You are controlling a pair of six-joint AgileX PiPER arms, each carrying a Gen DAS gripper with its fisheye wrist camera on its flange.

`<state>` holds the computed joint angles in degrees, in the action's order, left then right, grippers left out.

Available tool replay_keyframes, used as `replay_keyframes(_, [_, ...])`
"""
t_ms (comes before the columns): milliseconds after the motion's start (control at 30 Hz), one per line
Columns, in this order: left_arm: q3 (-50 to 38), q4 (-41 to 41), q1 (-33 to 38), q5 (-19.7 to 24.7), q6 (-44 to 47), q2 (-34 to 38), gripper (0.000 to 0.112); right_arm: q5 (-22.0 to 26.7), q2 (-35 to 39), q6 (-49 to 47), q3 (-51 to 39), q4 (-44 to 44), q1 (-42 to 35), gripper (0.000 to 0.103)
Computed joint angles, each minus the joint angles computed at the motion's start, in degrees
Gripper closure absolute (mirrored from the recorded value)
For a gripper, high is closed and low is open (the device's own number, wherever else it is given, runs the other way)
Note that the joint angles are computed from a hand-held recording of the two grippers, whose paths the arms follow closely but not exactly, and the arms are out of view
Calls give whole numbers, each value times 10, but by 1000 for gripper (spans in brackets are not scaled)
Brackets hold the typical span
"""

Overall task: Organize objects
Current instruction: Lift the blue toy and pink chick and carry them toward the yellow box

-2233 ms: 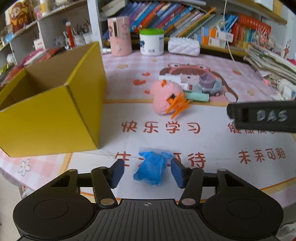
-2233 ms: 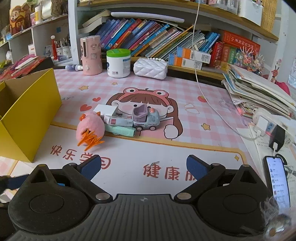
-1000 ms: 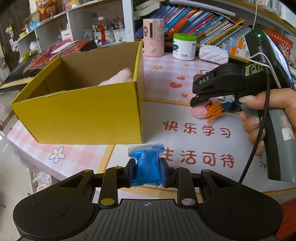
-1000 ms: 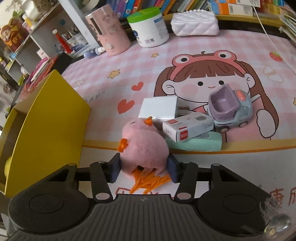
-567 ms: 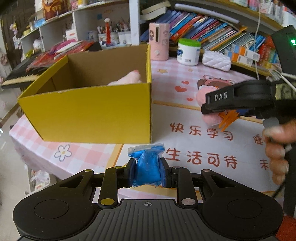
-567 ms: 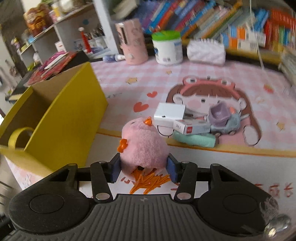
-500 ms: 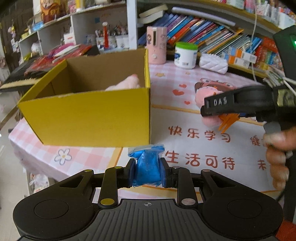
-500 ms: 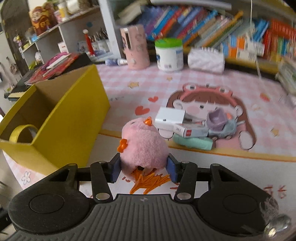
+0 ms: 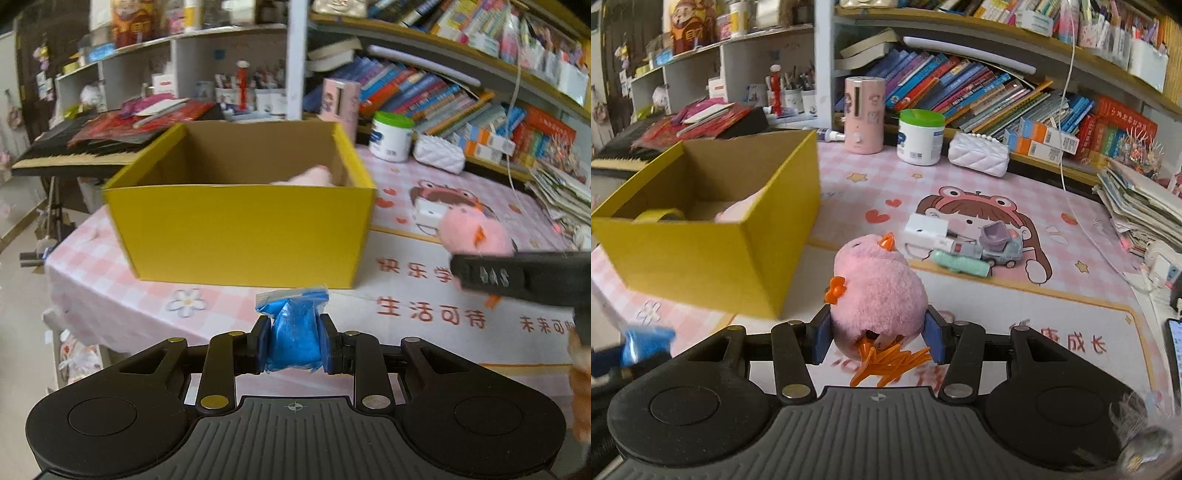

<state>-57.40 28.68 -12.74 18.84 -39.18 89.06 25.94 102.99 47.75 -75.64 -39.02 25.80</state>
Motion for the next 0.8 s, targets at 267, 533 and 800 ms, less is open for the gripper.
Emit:
replay_keyframes(267, [71, 7, 56, -27, 34, -72, 87, 94, -23, 114, 14, -45, 106, 56])
replay_keyframes(533, [134, -208, 142, -48, 317, -128, 87, 165, -17, 229, 32, -103, 206, 56])
replay_keyframes(800, [165, -451, 219, -42, 613, -165, 87, 207, -7, 281, 21, -118, 267, 56])
